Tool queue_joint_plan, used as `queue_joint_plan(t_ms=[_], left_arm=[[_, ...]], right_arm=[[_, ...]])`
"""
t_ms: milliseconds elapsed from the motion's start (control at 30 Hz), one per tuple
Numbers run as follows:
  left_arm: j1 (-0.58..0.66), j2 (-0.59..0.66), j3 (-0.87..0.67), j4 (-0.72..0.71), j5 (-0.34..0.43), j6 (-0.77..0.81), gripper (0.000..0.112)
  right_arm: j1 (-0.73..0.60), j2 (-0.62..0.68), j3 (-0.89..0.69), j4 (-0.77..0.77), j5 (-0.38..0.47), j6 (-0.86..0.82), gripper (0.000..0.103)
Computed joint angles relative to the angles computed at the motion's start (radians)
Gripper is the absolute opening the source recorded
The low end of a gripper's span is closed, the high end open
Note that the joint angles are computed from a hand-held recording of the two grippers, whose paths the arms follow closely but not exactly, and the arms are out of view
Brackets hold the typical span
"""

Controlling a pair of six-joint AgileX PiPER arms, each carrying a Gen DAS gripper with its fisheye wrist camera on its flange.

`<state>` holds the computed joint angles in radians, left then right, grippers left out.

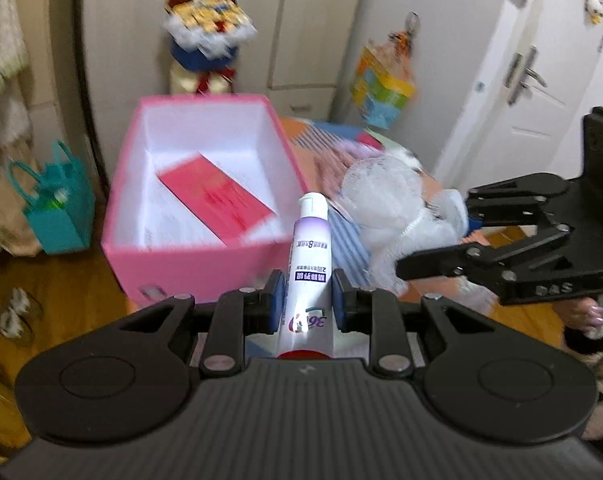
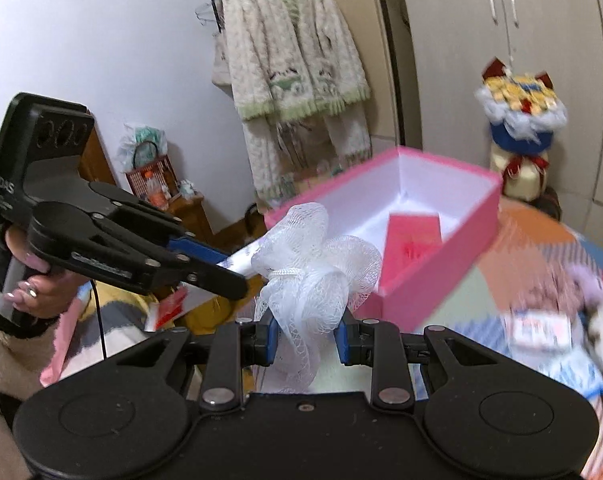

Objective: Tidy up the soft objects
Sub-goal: 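Carry the tube and puff into the pink box and release both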

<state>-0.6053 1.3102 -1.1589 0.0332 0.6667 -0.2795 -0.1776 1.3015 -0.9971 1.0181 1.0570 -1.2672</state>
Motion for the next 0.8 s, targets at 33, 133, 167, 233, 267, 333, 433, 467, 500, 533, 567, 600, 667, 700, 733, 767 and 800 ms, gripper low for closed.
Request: queue_joint_plan(t_ms=[33,133,167,233,267,333,433,467,500,533,567,600,667,700,733,767,800], left_arm=[[0.019,0.025,-0.028,0.001,0.0,0.012,0.024],[0.095,0.119,-0.132,-0.048,0.012,0.083,0.024],[0.108,0.149,-0.165,-0.043,0.016,0.085,0.024],[0.128,0.23,-0.243,0.022,0.017,0.048,0.024],[0.134,0.265,-0.272,0.055,0.012,0.029,0.024],[0.146,0.346,-0.337,0.11,0.005,-0.003,0.024],[0.169,0.495,-0.476,0.137,0.038,-0.024,0.024],[0.174,0.554,-0.538,0.155,0.06,-0.044,0.024],[0.177,0.599,-0.587,0.167,0.081,-0.049,0.024],[0.185,0.648,-0.646,0.165,0.109,-0.045,0.024],[0.196,0.684,-0.693,0.151,0.135,-0.04,0.024],[0.209,0.73,-0.76,0.127,0.177,-0.022,0.024],[0.224,0.795,-0.854,0.105,0.234,-0.015,0.024],[0.226,0.82,-0.891,0.111,0.259,-0.017,0.024],[0.227,0.851,-0.941,0.115,0.288,-0.011,0.024],[0.226,0.868,-0.965,0.117,0.304,-0.007,0.024],[0.227,0.884,-0.992,0.113,0.32,0.001,0.024]], right_arm=[[0.018,0.016,-0.023,0.003,-0.016,0.004,0.032],[0.091,0.077,-0.102,0.001,-0.102,0.034,0.032],[0.112,0.104,-0.134,-0.003,-0.13,0.048,0.032],[0.154,0.171,-0.21,-0.023,-0.185,0.086,0.032],[0.172,0.203,-0.244,-0.035,-0.211,0.107,0.032],[0.201,0.288,-0.337,-0.078,-0.241,0.165,0.032],[0.236,0.434,-0.488,-0.155,-0.261,0.256,0.032],[0.246,0.483,-0.541,-0.186,-0.261,0.289,0.032],[0.253,0.543,-0.609,-0.222,-0.254,0.339,0.032],[0.259,0.589,-0.667,-0.252,-0.238,0.379,0.032],[0.264,0.649,-0.744,-0.29,-0.207,0.425,0.032],[0.269,0.7,-0.814,-0.327,-0.179,0.468,0.032],[0.284,0.804,-0.969,-0.408,-0.104,0.543,0.032],[0.291,0.855,-1.047,-0.449,-0.066,0.588,0.032],[0.295,0.898,-1.116,-0.477,-0.028,0.625,0.032],[0.3,0.956,-1.216,-0.506,0.029,0.673,0.032],[0.304,1.005,-1.303,-0.528,0.076,0.708,0.032]])
